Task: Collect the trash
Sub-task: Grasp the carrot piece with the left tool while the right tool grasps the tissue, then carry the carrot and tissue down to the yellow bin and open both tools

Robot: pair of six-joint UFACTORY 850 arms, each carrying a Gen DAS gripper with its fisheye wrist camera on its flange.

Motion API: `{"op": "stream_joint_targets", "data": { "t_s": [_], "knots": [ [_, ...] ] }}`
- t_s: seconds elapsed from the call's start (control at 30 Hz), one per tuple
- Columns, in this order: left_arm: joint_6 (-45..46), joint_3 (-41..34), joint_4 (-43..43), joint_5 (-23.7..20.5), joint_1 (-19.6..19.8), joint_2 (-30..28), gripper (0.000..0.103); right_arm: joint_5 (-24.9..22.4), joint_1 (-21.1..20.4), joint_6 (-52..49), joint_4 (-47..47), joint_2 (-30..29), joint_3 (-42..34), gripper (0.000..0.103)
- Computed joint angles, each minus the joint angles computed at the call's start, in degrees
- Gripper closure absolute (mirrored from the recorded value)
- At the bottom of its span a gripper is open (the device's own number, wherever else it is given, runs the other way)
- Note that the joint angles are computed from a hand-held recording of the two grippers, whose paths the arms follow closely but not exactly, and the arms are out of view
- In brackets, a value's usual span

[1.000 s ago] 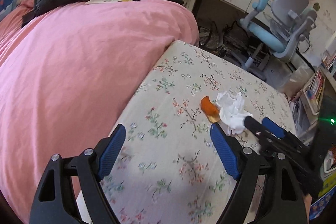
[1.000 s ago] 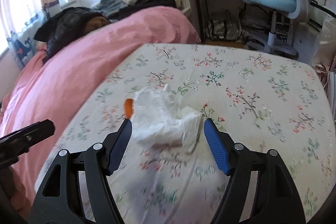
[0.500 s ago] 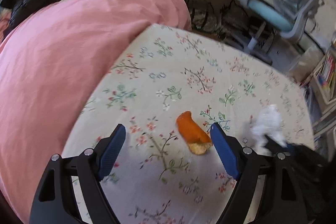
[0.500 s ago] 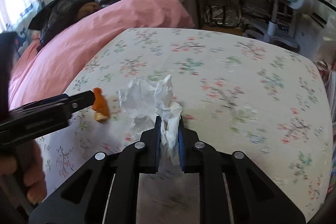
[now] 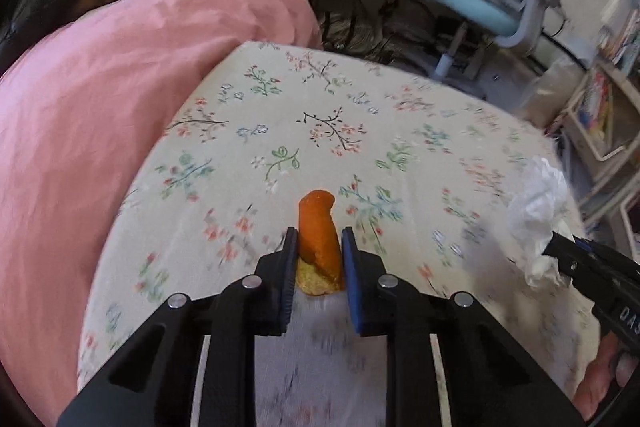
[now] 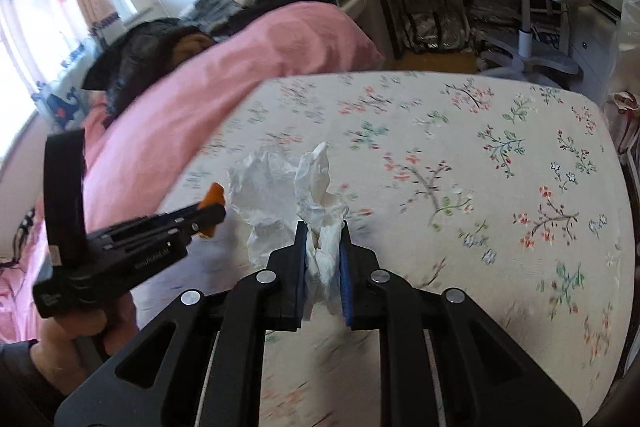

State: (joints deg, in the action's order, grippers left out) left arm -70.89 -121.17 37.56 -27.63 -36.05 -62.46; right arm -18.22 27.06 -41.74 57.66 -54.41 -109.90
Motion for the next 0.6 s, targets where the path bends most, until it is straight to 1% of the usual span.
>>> {"op": "stream_joint_targets", "data": {
  "t_s": [0.03,0.1,0.13,0.2,0.23,0.3,0.37,0.4,0.43,0.5,0.53,0.6],
  "knots": [
    [-2.55,3.06,2.4,1.35,-0.31,1.98,0.081,0.31,0.22,-5.53,5.61,2.18,3.18,0.09],
    [-9.65,9.36,9.33,3.33,-1.26,6.22,0.081,0.55,0.72,-12.21,12.31,5.4,7.79,0.09],
    [-15.06,12.99,14.52,3.87,-1.95,8.69,0.081,0.6,1.12,-17.01,17.15,7.66,11.2,0.09],
    [-25.86,20.02,24.01,4.72,-3.28,13.4,0.081,0.54,1.94,-23.74,23.8,11.21,16.57,0.09],
    [-28.5,21.57,26.13,4.71,-3.66,14.41,0.081,0.36,2.62,-28.54,28.47,13.69,20.39,0.09],
    [-34.31,26.54,30.53,4.63,-4.79,17.51,0.081,0.37,3.99,-34.52,33.66,17.36,25.98,0.09],
    [-38.18,29.61,33.34,5.03,-5.17,19.25,0.081,0.81,5.92,-39.43,37.3,20.87,31.57,0.09],
    [-41.22,31.85,35.54,5.06,-5.77,20.6,0.081,0.92,6.89,-41.14,38.52,22.24,33.97,0.09],
    [-42.36,32.76,36.31,5.01,-6.07,21.14,0.081,1.02,7.83,-42.78,39.74,23.52,36.36,0.09],
    [-45.45,35.35,38.4,5.09,-6.89,22.58,0.081,1.24,10.15,-42.46,38.73,25.64,40.9,0.09],
    [-45.95,35.72,38.57,5.17,-7.14,22.8,0.081,1.35,11.17,-41.01,37.15,26.21,42.46,0.09],
    [-47.74,37.22,39.74,5.14,-7.93,23.68,0.081,1.18,13.17,-34.35,30.46,26.65,44.73,0.089]
  ]
}}
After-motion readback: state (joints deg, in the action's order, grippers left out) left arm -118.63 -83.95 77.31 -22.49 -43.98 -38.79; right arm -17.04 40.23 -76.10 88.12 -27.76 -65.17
